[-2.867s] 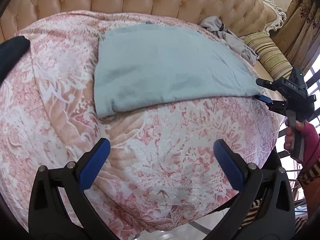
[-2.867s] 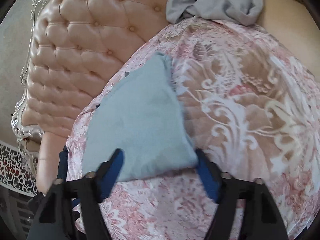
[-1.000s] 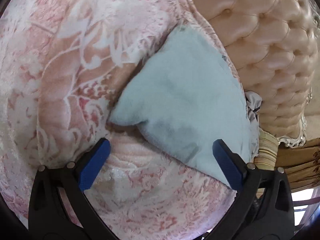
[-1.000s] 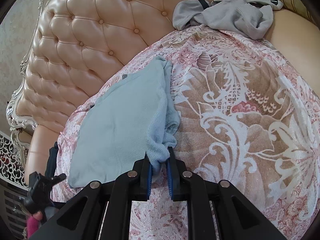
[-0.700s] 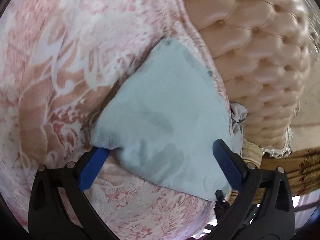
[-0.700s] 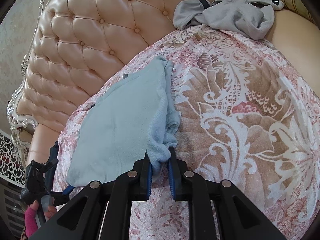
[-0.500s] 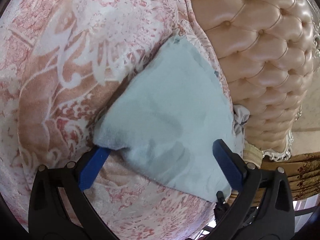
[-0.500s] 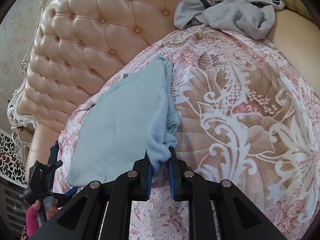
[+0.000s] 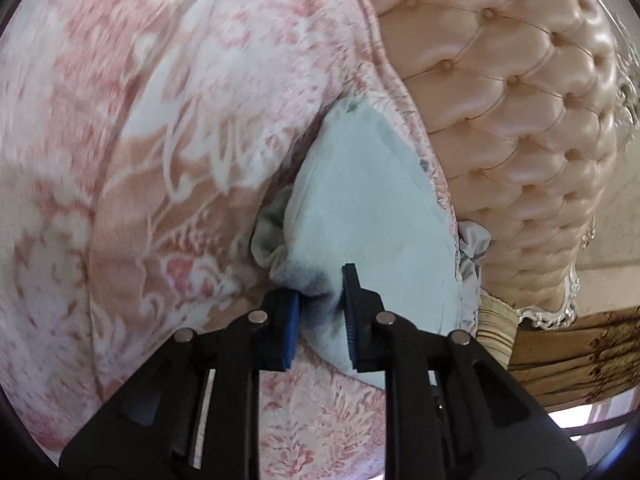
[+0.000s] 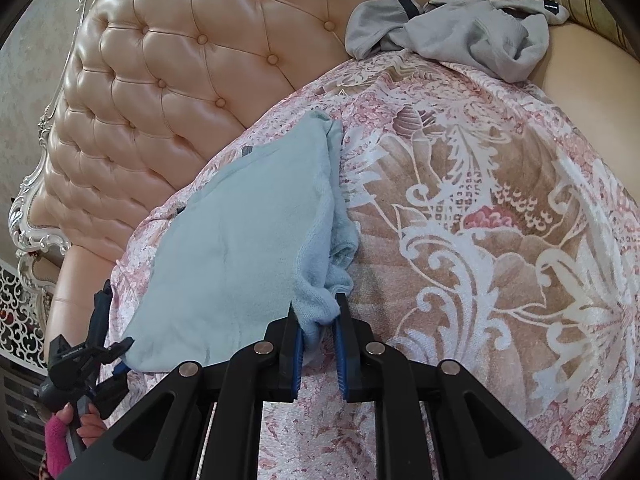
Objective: Fold clothes
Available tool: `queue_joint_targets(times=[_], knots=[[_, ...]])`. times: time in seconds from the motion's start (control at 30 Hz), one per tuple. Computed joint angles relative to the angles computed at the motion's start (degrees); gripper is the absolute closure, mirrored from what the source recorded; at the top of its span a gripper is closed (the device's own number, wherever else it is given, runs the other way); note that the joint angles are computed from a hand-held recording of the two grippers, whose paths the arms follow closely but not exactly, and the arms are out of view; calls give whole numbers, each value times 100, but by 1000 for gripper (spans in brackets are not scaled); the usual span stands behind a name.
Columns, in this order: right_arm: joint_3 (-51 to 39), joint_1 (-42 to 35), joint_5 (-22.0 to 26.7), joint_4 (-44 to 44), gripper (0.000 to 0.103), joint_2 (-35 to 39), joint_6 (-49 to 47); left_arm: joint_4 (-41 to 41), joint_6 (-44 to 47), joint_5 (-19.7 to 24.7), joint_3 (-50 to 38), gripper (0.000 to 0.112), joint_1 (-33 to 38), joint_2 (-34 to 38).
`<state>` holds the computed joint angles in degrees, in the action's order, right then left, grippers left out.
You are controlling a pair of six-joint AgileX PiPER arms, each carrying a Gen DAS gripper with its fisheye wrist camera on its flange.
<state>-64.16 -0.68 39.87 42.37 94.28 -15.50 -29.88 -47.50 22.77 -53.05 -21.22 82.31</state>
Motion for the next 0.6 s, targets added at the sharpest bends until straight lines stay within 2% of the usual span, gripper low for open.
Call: queue_joint_targets(times=[0.1,0.2,0.43,0.6], knots=[[-17,-20,52,34,88,8,-21,881,-777,154,-234,100,-146,-67],[-54,-44,88,62,88,44,-30,923,-485,319,-573,101,-157,67],[-35,-123,116,223,92,25,-383,-456,1060,88,-388,105,137,291],[-135,-142,91,317,92,-122,-493,-446,1516,368,-705,105,207,287]])
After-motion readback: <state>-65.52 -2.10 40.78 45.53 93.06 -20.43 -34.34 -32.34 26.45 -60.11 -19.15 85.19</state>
